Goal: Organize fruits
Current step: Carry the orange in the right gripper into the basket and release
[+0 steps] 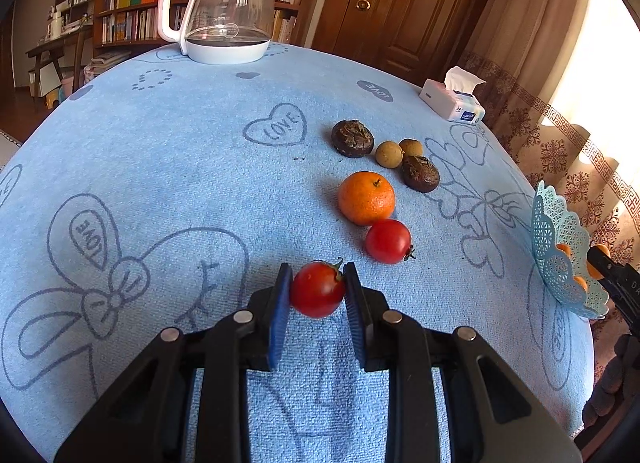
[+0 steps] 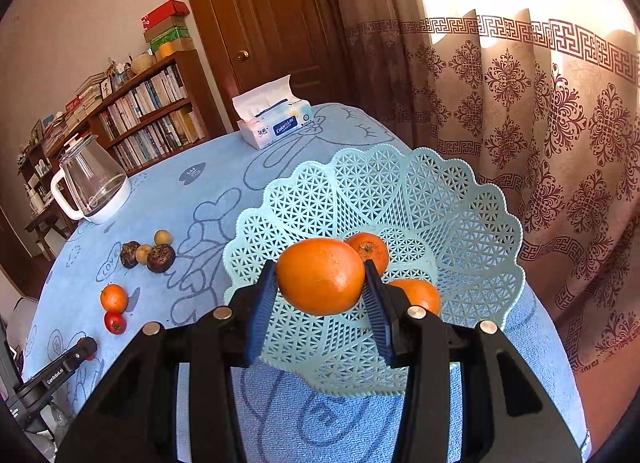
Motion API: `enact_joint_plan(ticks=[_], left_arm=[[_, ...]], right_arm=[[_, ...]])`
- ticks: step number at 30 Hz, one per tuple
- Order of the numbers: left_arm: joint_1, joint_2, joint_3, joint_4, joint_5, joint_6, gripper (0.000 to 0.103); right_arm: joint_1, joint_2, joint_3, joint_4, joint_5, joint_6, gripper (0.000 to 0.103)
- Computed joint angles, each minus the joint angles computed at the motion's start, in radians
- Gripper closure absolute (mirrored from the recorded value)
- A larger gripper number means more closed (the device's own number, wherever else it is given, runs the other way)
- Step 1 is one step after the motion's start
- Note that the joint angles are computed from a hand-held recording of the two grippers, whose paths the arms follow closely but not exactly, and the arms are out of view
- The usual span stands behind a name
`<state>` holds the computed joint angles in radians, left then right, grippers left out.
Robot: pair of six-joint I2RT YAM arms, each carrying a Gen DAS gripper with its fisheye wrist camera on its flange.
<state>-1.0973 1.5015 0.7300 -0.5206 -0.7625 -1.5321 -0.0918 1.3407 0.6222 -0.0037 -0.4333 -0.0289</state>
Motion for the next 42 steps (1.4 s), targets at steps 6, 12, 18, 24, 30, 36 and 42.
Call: enact_joint_plan(ticks=[6,12,18,24,30,36,42], left_arm=[[-0.002,0.005,0.008,-0.014,-0.002,-0.005,0.077],[-0.002,0.013,0.034,-0.038,-0.007,0.007,0.077],[-0.016,0.025,0.086,-0.068,-0.022,0.023,0.077],[-0.022,0.079,0.188,-0.037,-0.025,0.126,0.077],[-0.024,0.161,0.302,-0.027,-0.028,0.215,0.077],[-0.008,0.200,0.335,-0.033,-0.010,0.225,0.077],[0.009,0.230,0.379,-0.014,0.010,0.269,0.077]], right_arm=[[-0.012,-0.013,-0.009,0.011,-0.008,0.006,0.058],[-0.070,-0.019,-0.015,0.042,-0.019,0.022,0.058],[-0.127,0.017,-0.021,0.104,0.009,0.064,0.058],[-0.136,0.046,-0.022,0.165,0.032,0.099,0.058],[-0.110,0.037,-0.066,0.246,0.073,0.086,0.046],[-0.093,0.007,-0.120,0.321,0.089,0.076,0.046],[-0.083,0.005,-0.131,0.332,0.095,0.078,0.046]])
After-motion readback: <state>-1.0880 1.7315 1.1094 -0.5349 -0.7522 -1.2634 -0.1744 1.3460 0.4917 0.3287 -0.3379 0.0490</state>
